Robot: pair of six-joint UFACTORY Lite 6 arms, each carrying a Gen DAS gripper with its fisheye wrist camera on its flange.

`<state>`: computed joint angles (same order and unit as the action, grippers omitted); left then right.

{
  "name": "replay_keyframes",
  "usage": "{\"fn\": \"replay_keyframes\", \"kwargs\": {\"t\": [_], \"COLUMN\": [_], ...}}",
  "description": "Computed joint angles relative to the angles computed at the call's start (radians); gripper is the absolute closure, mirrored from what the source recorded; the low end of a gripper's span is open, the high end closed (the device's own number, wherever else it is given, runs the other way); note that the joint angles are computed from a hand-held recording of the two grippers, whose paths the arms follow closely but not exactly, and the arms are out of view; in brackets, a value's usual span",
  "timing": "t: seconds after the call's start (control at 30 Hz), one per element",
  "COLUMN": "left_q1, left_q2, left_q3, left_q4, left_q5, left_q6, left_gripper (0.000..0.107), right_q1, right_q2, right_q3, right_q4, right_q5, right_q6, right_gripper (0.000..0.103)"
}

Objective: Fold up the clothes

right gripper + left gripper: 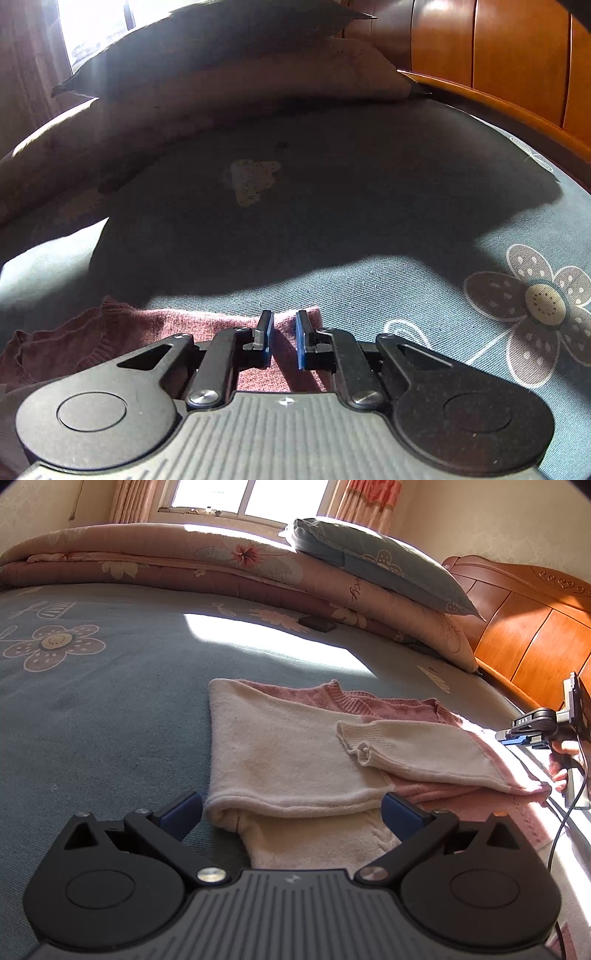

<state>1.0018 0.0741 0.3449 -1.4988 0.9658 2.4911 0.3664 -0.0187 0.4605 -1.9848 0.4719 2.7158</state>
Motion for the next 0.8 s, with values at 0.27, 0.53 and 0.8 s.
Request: {"fn": "replay_keyframes", "kwargs": {"t": [0.27, 0.53, 0.8], "left_q1": [-0.002, -0.008, 0.004], "left_q2": [-0.013, -0.001, -0.012], "left_q3": [-0.015, -0.007, -0.007], "left_q4": [-0.005, -0.006, 0.013], "left_q5": [-0.006, -0.012, 0.004], "left_q6": [0.017, 0.010, -0.010], "left_gripper": [0.005, 0.005, 0.005], "right_q1": [0.124, 0.341, 0.468], "right_q2": [-0.151, -0.022, 0.132], "right_q3": [-0.072, 0.042, 0.243], "right_q4": [0.088, 0.133, 0.269], "right_q5": [0.022, -0.038, 0.037], "right_q6": [-0.025, -0.075, -0.229], "right_gripper": [0.086, 0.086, 0.085]}}
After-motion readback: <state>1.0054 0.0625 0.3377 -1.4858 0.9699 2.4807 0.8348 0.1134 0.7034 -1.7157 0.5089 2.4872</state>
